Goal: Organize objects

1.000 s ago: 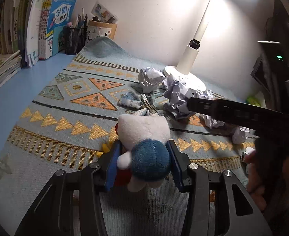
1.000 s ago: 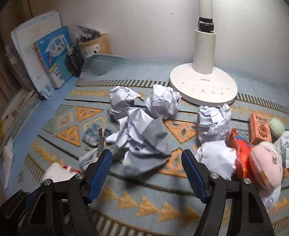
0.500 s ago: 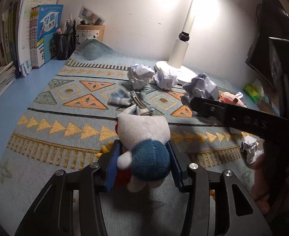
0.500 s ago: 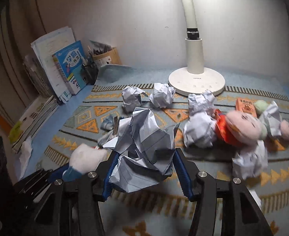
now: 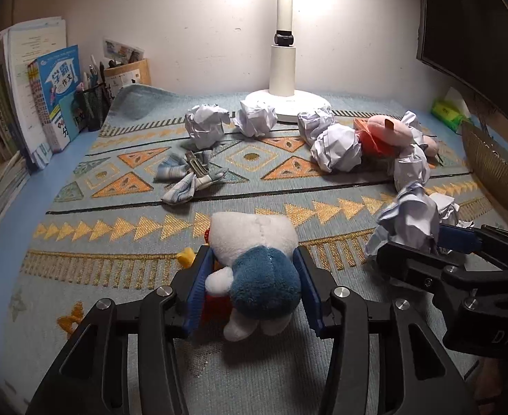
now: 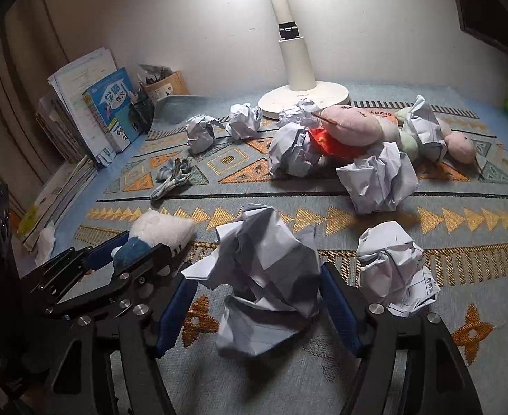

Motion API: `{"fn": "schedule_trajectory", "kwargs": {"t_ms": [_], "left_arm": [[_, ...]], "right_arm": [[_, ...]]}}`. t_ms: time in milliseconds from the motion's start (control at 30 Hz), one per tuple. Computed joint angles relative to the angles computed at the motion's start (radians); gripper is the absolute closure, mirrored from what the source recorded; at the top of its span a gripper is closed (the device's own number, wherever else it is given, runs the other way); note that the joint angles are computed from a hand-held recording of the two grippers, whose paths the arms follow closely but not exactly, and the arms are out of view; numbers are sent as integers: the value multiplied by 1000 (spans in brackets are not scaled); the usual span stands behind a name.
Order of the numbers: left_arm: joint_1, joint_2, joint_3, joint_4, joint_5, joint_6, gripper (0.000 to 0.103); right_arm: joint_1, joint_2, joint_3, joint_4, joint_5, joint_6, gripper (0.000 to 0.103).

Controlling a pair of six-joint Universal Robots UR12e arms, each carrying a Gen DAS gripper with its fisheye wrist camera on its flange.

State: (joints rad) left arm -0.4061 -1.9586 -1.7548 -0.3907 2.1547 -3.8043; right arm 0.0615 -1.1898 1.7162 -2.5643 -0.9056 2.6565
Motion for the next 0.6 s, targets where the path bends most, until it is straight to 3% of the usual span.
{"fn": "schedule_trajectory", "kwargs": {"t_ms": [167, 233, 467, 500, 600], "left_arm": [[2, 0, 4, -20, -10, -6, 57], [2, 1, 0, -14, -10, -12, 57], [1, 6, -12, 5, 20, -58, 54], [2, 6, -11, 3, 18, -57, 54], [2, 4, -7, -5, 17, -53, 54]], "right_arm": [[-10, -2, 8, -11, 29, 13, 21], [-3, -3, 12, -32, -2, 27, 15], [18, -14, 54, -184, -87, 29, 15], [17, -14, 55, -192, -87, 33, 19], [18, -8, 39, -139, -82, 19, 44]]}}
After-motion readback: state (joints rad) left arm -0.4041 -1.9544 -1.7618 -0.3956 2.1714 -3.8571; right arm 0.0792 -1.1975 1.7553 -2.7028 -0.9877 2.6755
